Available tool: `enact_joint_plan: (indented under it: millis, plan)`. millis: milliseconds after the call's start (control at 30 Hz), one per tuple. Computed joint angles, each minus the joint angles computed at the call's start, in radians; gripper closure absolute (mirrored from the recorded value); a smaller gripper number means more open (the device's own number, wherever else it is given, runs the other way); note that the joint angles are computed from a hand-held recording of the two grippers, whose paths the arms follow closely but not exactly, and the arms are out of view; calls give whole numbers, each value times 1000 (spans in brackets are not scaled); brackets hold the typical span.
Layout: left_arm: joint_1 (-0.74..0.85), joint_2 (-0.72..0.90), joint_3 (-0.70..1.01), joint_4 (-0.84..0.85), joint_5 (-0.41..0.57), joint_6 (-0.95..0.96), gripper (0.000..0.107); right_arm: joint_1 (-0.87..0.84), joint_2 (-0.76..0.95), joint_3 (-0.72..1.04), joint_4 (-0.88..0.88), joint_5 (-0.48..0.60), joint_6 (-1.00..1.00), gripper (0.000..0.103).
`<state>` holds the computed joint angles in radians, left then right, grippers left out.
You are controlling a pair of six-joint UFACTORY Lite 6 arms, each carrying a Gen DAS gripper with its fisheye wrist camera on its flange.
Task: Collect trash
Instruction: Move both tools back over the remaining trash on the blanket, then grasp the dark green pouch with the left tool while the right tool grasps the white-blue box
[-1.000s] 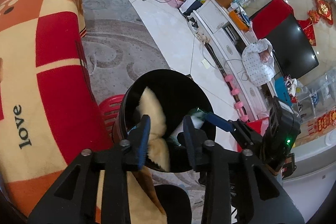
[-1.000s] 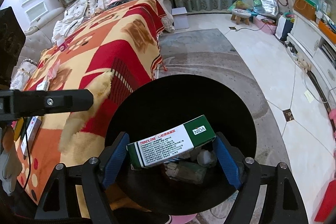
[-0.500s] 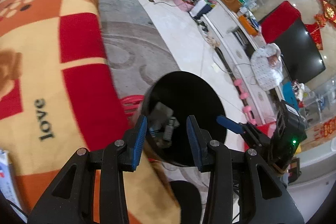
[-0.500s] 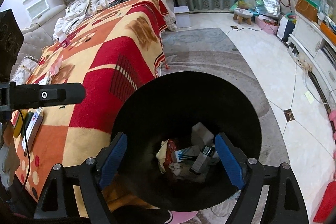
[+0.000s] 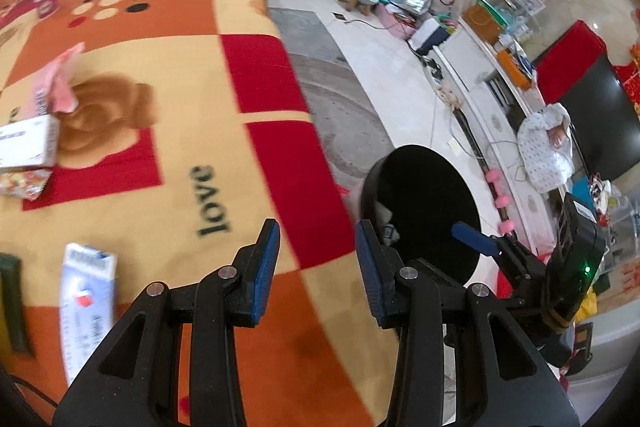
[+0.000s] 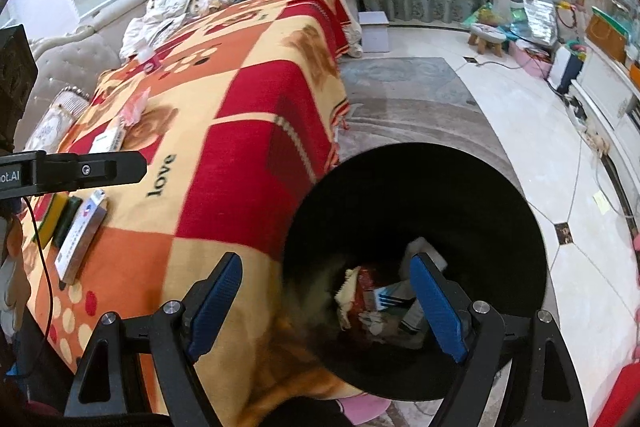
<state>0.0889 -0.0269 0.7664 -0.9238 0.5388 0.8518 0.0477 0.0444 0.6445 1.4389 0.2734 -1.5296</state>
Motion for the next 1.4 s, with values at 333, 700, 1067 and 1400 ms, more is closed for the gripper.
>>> enact_joint_plan:
  millis: [333,700,1067,1400]
  plan:
    - [295,-95,-65,93,95,139,70,214,22,54,-37,-68,132,19]
    - [718,-5,-57,129,128,394,70,437,129,183,-152,-119,330,19]
    - [1031,213,175,169,229,541,70,609,243,336,-369,-135,604,19]
    - [1174,412,474,240,245,427,70,742,404,519,-378,-110,717,19]
